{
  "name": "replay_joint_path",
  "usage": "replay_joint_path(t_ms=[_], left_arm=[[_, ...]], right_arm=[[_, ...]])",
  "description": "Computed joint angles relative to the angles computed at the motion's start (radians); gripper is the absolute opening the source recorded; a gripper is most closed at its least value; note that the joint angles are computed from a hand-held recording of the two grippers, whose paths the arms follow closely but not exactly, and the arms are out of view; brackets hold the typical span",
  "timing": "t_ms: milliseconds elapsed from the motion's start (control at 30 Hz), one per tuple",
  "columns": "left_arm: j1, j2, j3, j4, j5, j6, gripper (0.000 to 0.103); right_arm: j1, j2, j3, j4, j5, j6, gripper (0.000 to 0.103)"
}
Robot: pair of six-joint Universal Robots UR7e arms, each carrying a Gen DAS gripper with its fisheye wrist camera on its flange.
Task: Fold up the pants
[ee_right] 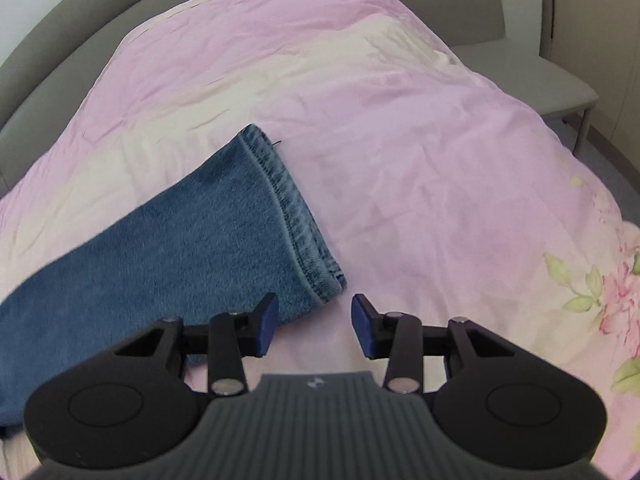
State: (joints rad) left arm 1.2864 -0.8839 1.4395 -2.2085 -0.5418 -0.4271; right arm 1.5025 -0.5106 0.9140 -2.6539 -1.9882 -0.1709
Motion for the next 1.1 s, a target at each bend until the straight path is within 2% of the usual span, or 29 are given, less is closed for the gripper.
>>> replay_joint_path(t_ms=[100,167,200,233,333,467,500,567,633,700,733,833,1000,1067,1100], left_arm=[[-0.004,0.002,-0.018,0.063,0.006,-0.013,0.016],[-0.005,0.002,-0.032,0.088,-0.001,-0.009,0.016],[-0.006,0.002,-0.037,0.097,-0.004,-0.008,0.016],[-0.002,-0.001,-0.028,0.088,-0.003,0.003,0.016],[-0.007,0.001,-0.014,0.096,0.016,0.003,0.016],[-0.011,0.014,-0.021,0.101,0.026,-0.001,0.016],[-0.012,0.014,-0.020,0.100,0.026,-0.004,0.016],[-0.013,0.012,-0.012,0.087,0.035,0.012,0.016],[-0.012,0.013,-0.009,0.087,0.038,0.015,0.016],[-0.013,0.015,-0.012,0.096,0.041,0.012,0.016],[-0.013,0.016,-0.015,0.101,0.043,0.015,0.016],[-0.004,0.020,-0.024,0.087,0.031,0.042,0.017],[-0.004,0.018,-0.019,0.063,0.032,0.077,0.023],[-0.008,0.011,-0.011,0.056,0.034,0.101,0.029],[-0.010,0.005,-0.008,0.069,0.038,0.098,0.037]], right_arm=[[-0.017,0.035,-0.059,0.050,0.024,0.123,0.036],[-0.023,0.055,-0.087,0.043,0.044,0.157,0.018],[-0.020,0.065,-0.101,0.035,0.040,0.157,0.018],[-0.014,0.072,-0.112,0.026,0.035,0.138,0.012],[0.013,0.084,-0.129,-0.045,0.037,0.014,0.008],[0.030,0.074,-0.126,-0.198,0.168,-0.029,0.006],[0.034,0.078,-0.124,-0.232,0.173,-0.048,0.006],[0.036,0.094,-0.138,-0.242,0.135,-0.097,0.006],[0.028,0.118,-0.182,-0.140,0.056,-0.060,0.006],[0.008,0.116,-0.171,-0.085,0.025,-0.007,0.006],[0.000,0.115,-0.156,-0.087,0.013,-0.008,0.006],[-0.017,0.098,-0.101,-0.109,0.014,-0.012,0.006],[-0.025,0.086,-0.118,-0.041,0.041,0.032,0.010],[-0.029,0.063,-0.090,-0.047,0.065,0.044,0.020],[-0.029,0.050,-0.068,-0.053,0.070,0.053,0.028]])
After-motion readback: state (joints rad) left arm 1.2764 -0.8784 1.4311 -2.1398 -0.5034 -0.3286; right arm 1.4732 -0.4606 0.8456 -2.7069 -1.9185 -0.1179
